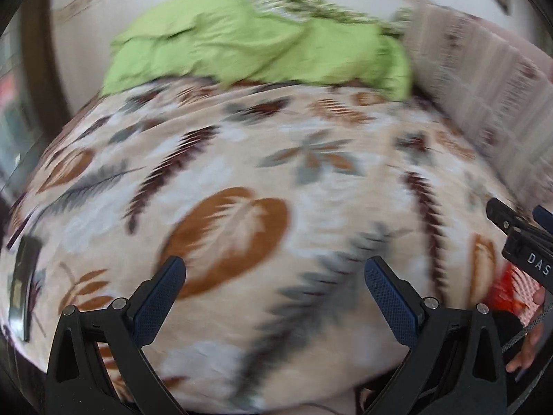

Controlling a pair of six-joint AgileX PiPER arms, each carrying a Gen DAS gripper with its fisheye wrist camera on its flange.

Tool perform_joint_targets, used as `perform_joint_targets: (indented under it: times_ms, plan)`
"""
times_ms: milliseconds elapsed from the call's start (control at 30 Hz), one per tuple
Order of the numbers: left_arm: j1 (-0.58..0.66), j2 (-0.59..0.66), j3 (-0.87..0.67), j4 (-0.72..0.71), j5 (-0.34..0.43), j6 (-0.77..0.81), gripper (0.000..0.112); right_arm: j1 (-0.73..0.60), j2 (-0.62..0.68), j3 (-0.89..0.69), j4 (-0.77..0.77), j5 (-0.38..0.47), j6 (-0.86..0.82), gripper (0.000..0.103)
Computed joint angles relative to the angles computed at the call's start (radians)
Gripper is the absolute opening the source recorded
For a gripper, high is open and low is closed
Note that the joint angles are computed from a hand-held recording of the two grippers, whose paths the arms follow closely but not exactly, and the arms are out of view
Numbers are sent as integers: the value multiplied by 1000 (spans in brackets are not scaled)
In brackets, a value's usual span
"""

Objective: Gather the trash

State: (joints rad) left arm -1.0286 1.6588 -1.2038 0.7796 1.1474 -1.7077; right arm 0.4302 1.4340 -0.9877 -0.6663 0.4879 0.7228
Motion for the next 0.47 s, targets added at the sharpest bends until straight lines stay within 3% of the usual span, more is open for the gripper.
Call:
perform_joint_targets:
  times_ms: [133,233,333,400,467]
  plan:
    - [150,-13,90,-52,-28,5,103,81,294,-211,27,8,34,102]
    - [280,-17,136,-100,-151,47,103,123,451,-335,-64,31,137,102]
    - [390,1,161,-165,-294,106,103,116,579,-486,53,79,50,102]
    - [395,30,136,-122,-262,91,103,118,646,-568,81,138,10,102]
    - [403,70,103,-122,-237,112,103,104,646,-574,130,136,-9,102]
